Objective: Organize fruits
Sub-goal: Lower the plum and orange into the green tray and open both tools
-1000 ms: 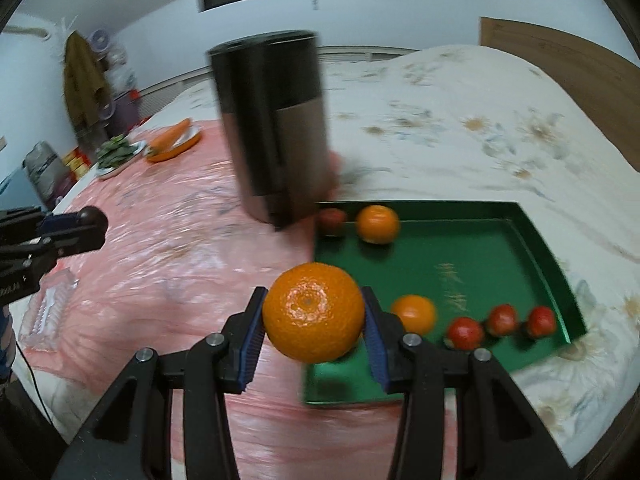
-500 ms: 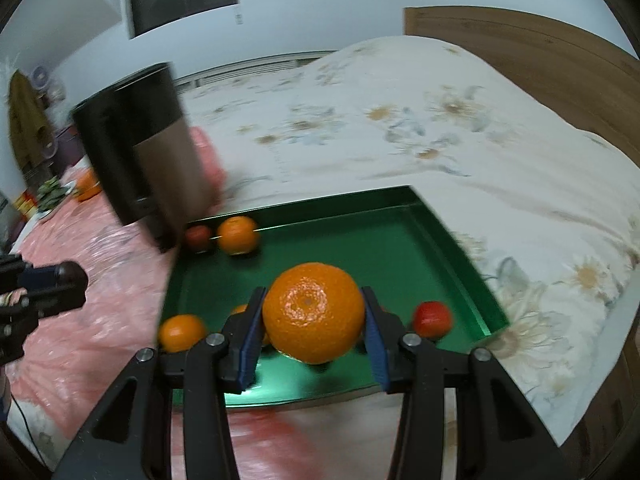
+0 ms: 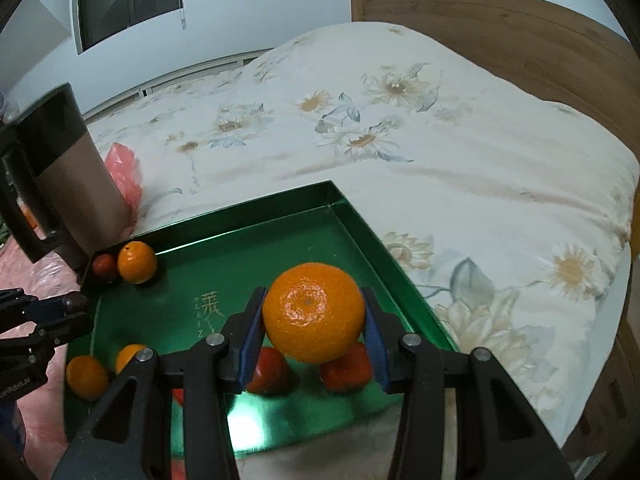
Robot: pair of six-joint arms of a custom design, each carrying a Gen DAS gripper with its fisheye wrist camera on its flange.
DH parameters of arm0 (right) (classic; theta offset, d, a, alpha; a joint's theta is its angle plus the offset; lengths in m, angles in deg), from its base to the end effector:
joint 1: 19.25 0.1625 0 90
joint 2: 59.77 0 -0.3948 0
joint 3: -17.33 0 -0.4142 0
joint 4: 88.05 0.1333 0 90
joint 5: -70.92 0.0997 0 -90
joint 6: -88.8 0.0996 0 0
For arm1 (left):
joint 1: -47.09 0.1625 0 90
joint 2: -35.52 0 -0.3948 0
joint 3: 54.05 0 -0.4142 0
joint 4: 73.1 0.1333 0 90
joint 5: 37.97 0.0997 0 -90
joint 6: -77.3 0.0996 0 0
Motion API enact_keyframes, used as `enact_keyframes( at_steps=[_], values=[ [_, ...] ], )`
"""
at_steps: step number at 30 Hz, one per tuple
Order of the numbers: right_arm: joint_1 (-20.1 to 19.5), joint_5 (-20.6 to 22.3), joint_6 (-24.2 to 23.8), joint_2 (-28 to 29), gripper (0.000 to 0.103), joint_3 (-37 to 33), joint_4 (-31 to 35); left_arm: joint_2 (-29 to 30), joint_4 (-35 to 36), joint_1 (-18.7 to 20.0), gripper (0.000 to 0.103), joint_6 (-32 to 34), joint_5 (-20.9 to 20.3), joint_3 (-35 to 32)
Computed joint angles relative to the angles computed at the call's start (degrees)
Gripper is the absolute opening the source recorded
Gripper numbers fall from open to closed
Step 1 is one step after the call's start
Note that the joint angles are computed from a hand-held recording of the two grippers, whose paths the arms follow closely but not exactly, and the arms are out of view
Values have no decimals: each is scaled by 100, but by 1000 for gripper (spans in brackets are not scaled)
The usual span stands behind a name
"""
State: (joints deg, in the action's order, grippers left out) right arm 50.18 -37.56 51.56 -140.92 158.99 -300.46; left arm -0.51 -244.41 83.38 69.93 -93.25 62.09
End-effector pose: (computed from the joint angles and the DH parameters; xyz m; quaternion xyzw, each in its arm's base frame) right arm -0.0435 -0.4055 0.2355 0.0410 -0.8495 0.3778 0.3659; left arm -0.2839 -0.4443 -0.0931 0.3726 0.8786 -0.1602 0.2519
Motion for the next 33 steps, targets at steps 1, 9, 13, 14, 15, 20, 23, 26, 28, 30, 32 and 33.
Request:
enact_keyframes(
  at_steps=[1, 9, 13, 14, 15, 20, 23, 26, 28, 30, 32, 33],
  values=[
    [-6, 5, 21, 92, 61, -62, 3, 49, -18, 32, 22, 13, 10, -35],
    [-13, -110, -12, 648, 62, -393, 36, 313, -39, 200, 22, 53, 45, -184],
    [-15, -190, -32, 738, 62, -453, 66, 393, -73, 196, 23, 95, 105, -195],
    [-25, -190, -22, 741, 62, -451, 74, 396, -62, 192, 23, 108, 115, -199],
    [-37, -178, -9, 736, 63, -444, 85, 398, -48, 190, 23, 117, 112, -202],
    [-10, -239, -22, 734, 99, -413, 16, 366, -83, 122, 42, 146, 197, -144],
    [41, -308, -38, 722, 100, -404, -23, 281, -102, 60, 44, 128, 220, -78],
    [93, -308, -1, 627, 100, -317, -58, 123, -124, -38, 46, 101, 259, 78],
    [146, -281, 18, 522, 100, -207, -97, -45, -166, -120, 48, 45, 259, 251],
    [223, -289, 9, 442, 100, -89, -170, -207, -211, -187, 51, -25, 264, 414],
    [328, -297, 13, 362, 100, 52, -222, -430, -248, -273, 56, -156, 295, 638],
    [401, -327, 7, 343, 101, 122, -260, -547, -243, -315, 57, -226, 308, 749]
  ],
)
